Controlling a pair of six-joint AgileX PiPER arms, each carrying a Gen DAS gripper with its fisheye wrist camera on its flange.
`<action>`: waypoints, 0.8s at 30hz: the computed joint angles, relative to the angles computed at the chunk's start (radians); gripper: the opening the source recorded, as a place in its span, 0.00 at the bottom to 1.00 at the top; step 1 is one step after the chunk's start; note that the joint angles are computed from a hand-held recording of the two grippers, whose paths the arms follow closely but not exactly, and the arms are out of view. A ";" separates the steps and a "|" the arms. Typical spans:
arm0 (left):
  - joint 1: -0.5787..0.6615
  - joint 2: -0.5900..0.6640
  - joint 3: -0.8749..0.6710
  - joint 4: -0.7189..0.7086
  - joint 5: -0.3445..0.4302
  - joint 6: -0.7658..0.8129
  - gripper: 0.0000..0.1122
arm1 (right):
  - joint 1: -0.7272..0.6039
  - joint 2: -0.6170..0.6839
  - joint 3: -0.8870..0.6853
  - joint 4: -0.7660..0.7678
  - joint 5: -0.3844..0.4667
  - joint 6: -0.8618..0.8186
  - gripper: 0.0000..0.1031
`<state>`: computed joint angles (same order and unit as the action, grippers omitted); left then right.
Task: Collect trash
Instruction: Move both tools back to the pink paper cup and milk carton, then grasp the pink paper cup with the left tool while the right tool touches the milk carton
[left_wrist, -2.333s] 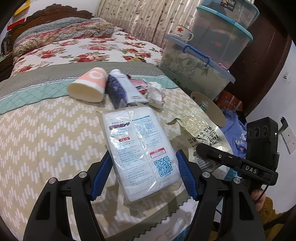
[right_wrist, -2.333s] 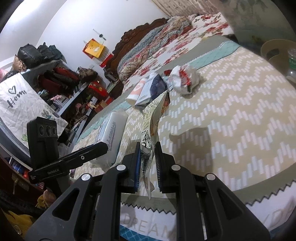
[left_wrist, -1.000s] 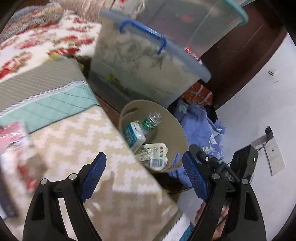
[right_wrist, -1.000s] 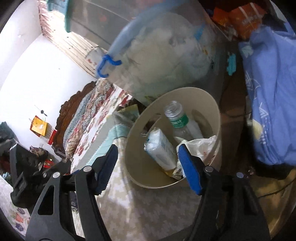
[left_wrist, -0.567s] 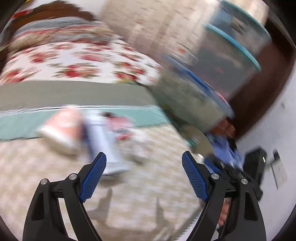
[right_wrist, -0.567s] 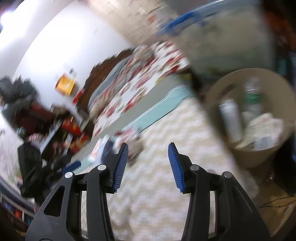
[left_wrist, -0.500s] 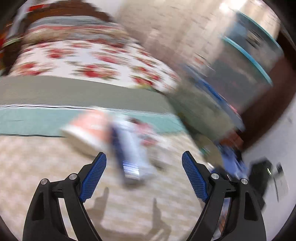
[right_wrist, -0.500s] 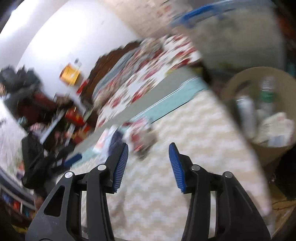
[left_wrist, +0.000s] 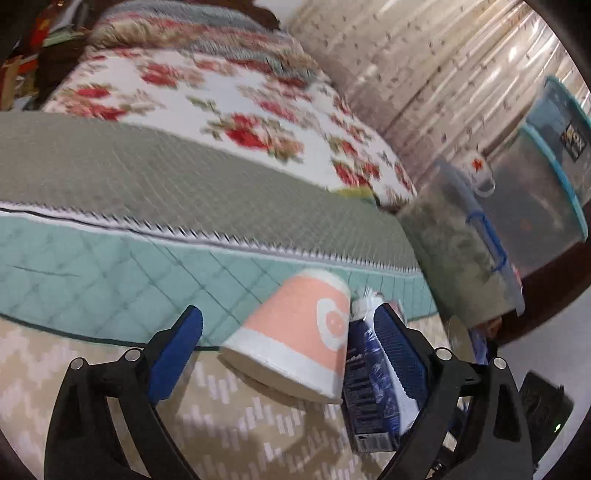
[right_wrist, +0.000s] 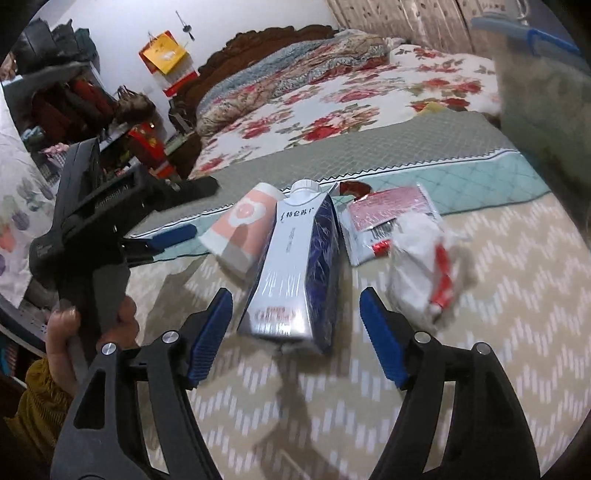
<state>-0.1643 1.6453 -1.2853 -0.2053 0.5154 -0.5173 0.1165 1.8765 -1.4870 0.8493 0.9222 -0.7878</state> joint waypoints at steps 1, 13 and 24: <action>0.013 0.020 -0.001 -0.090 0.006 0.083 0.80 | 0.012 0.013 -0.012 -0.008 -0.008 0.013 0.70; -0.045 -0.149 0.219 -0.088 -0.028 0.063 0.36 | -0.006 -0.034 0.076 0.024 0.043 -0.071 0.59; -0.229 -0.561 0.559 0.229 0.009 -0.412 0.35 | -0.043 -0.290 0.412 0.053 -0.049 -0.320 0.60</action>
<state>-0.3938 1.0845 -0.7259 0.0240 0.5244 -0.9297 0.0731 1.5869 -1.0753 0.9021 0.8730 -1.1076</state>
